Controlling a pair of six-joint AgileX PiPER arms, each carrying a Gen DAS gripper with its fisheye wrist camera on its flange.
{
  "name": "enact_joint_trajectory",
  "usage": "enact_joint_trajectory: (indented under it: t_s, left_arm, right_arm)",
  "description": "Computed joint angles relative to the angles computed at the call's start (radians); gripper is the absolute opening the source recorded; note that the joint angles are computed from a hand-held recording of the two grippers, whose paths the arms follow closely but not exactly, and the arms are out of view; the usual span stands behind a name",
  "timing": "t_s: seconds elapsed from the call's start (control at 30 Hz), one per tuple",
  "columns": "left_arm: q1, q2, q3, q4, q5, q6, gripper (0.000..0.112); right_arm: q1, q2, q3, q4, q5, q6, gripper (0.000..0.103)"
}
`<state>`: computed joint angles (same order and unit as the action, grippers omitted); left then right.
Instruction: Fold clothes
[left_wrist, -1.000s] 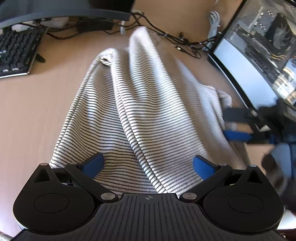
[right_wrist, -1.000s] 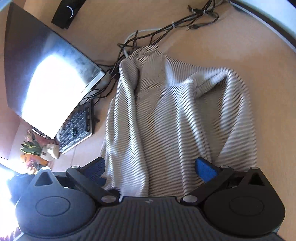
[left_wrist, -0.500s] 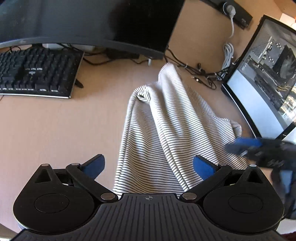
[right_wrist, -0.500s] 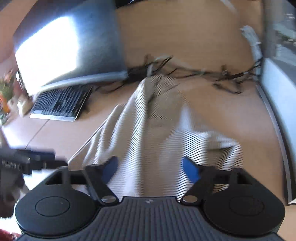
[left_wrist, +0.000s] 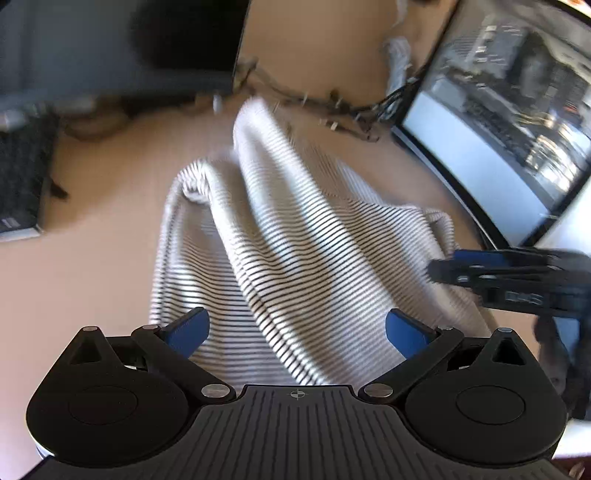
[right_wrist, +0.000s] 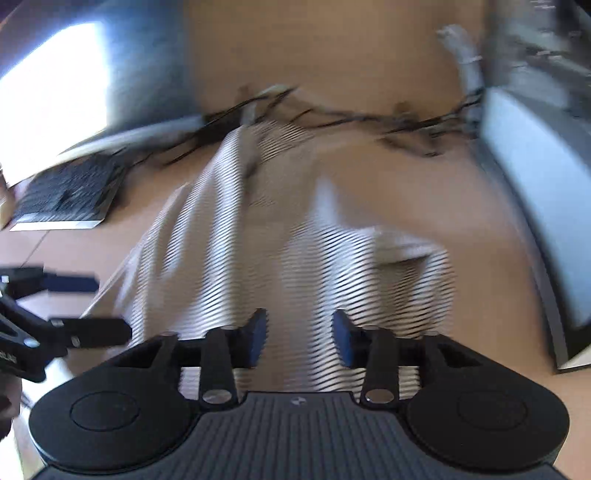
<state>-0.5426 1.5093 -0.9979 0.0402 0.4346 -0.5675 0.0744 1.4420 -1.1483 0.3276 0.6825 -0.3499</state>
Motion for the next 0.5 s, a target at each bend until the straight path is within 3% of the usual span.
enact_joint_trajectory:
  t_s: [0.07,0.23,0.27,0.3,0.37,0.5]
  left_arm:
    - [0.018,0.053,-0.037,-0.088,0.002,0.048,0.103]
    - [-0.017,0.106,-0.089,0.048,0.0,-0.118,0.103]
    - [-0.024,0.108,-0.091,0.065,-0.004,-0.139,0.095]
    - [-0.036,0.107,-0.092,0.095,-0.005,-0.171,0.074]
    - [-0.052,0.112,-0.103,0.142,0.005,-0.2,0.054]
    - [-0.038,0.101,-0.105,0.124,-0.005,-0.18,0.036]
  right_arm:
    - [-0.01,-0.013,0.002,-0.028,0.004,0.04,0.053]
    - [0.02,-0.041,0.051,-0.118,0.018,0.101,0.054]
    - [0.027,-0.031,0.054,-0.123,0.014,0.099,0.054]
    - [0.033,-0.018,0.057,-0.127,0.01,0.095,0.054]
    - [0.041,-0.017,0.071,-0.117,-0.006,0.1,0.058]
    - [0.045,-0.02,0.096,-0.085,-0.035,0.104,0.063]
